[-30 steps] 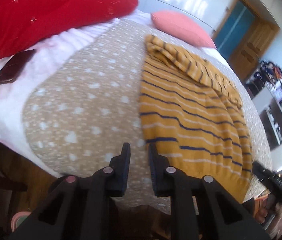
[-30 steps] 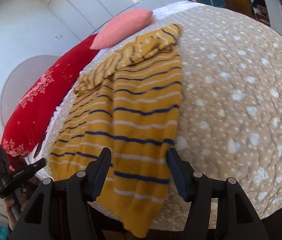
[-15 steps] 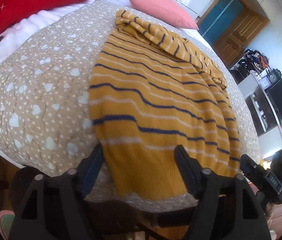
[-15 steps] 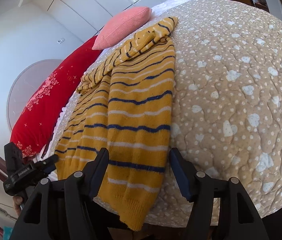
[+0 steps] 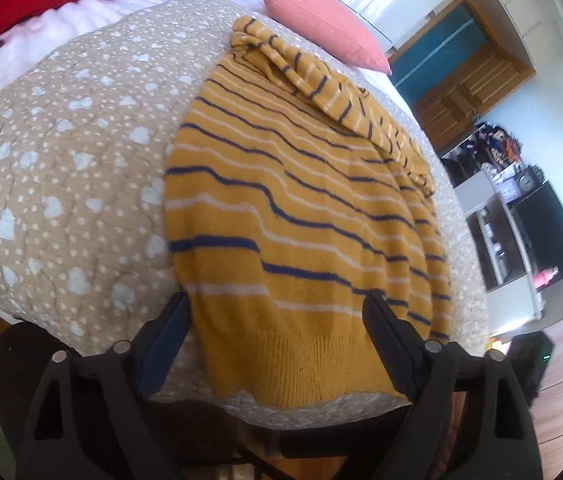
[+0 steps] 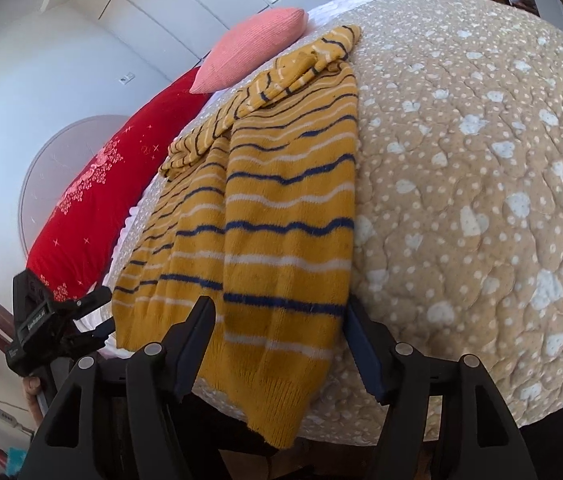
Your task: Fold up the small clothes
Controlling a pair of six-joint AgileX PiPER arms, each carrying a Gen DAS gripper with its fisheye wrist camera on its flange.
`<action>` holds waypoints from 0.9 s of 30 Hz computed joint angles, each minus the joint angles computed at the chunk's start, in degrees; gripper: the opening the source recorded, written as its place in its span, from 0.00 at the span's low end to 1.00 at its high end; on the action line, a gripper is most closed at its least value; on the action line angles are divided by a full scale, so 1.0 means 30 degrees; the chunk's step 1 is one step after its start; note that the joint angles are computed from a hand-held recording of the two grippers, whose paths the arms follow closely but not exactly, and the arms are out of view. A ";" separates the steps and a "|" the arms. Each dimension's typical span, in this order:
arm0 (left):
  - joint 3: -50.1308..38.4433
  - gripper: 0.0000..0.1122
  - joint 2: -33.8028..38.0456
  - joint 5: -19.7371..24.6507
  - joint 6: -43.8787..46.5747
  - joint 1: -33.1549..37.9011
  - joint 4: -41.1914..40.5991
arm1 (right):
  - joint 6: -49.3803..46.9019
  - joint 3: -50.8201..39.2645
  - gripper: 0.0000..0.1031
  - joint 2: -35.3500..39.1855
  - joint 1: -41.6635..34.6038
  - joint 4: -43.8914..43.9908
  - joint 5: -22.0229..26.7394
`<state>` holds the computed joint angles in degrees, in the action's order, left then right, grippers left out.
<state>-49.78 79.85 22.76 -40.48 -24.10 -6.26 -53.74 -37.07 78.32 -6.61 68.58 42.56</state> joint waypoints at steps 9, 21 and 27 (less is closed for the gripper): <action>-0.0752 0.10 -0.0553 0.1617 -0.1256 -0.0812 0.2348 | 0.0729 -0.0768 0.17 0.0232 0.0615 -0.1584 0.1484; -1.2188 0.10 0.5202 0.5246 0.5963 0.4041 -0.3769 | 0.3193 -1.1335 0.14 0.4722 0.0527 -0.0880 0.4067; -2.3646 0.10 1.3983 0.9562 0.6088 0.5887 -0.5304 | 0.9514 -2.2740 0.14 1.2601 0.1669 -0.4445 0.4599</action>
